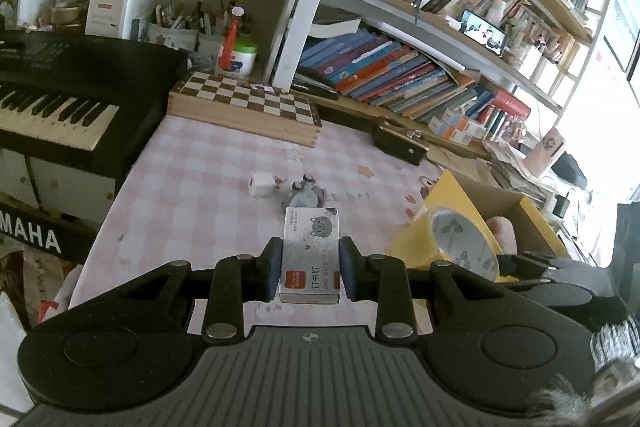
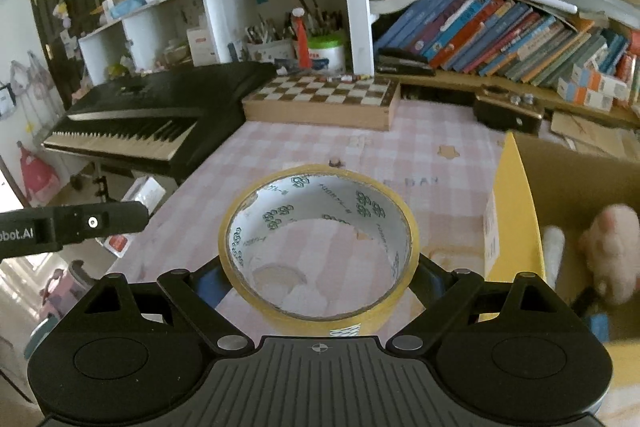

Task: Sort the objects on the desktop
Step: 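Lift and carry the white box and tape roll with both tools toward the yellow box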

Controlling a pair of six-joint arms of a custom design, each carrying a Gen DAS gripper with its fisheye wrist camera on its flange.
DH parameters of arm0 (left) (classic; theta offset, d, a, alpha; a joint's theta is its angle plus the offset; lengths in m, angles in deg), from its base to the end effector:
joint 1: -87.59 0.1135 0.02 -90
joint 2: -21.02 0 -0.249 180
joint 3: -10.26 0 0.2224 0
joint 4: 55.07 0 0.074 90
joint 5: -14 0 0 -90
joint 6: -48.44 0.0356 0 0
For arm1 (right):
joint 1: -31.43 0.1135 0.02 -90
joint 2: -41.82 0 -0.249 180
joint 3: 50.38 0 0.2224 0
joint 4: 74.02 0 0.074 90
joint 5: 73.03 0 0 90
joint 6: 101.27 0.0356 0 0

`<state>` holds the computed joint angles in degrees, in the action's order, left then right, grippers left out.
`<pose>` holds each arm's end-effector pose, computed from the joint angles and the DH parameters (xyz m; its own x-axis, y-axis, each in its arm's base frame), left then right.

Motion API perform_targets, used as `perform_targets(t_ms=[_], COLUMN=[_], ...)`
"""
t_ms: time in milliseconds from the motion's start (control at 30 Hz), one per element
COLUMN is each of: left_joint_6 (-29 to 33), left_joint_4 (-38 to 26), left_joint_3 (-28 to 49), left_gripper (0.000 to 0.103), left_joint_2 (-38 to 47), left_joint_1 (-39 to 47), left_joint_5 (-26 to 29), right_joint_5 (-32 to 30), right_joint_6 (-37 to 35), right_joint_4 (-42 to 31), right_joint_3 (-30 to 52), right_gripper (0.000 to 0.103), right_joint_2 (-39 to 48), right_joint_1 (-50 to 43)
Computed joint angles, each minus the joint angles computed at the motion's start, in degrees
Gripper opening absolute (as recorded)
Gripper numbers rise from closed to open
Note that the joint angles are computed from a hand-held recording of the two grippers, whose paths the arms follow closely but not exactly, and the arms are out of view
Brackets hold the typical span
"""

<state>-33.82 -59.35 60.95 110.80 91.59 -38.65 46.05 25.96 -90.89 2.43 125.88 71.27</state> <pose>0.2669 -0.0030 0.1520 -0.6270 0.0635 -0.7764 0.4732 0.8227 -0.3149 0.2065 0.1498 0.1675 -0.6432 0.1520 -0.7505 0.0985 0.9884 0.1158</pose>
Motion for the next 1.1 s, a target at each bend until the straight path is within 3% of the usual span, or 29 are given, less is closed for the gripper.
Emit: perform_targets(t_ms=[200, 567, 833, 1100], left_joint_6=[5.86, 26.17, 41.35, 47.53], left_joint_4=[-5.23, -25.40, -38.03, -42.97], left_joint_3=[-4.85, -9.63, -10.54, -11.50], left_gripper=[0.028, 0.028, 0.028, 0.028], left_joint_2=[-5.64, -13.12, -14.38, -15.31], left_joint_1=[6.21, 19.29, 24.77, 23.11], left_joint_5=[4.89, 12.54, 14.16, 13.73], right_joint_5=[5.43, 12.74, 14.87, 14.66], right_joint_6=[9.10, 32.23, 48.60, 63.07], right_joint_4=[-6.83, -23.12, -32.92, -41.92], right_joint_3=[0.37, 3.41, 6.81, 9.19], right_gripper=[0.092, 0.092, 0.092, 0.092], right_joint_2=[-1.04, 0.25, 4.52, 7.39], right_joint_1=[9.08, 27.31, 36.88, 43.01])
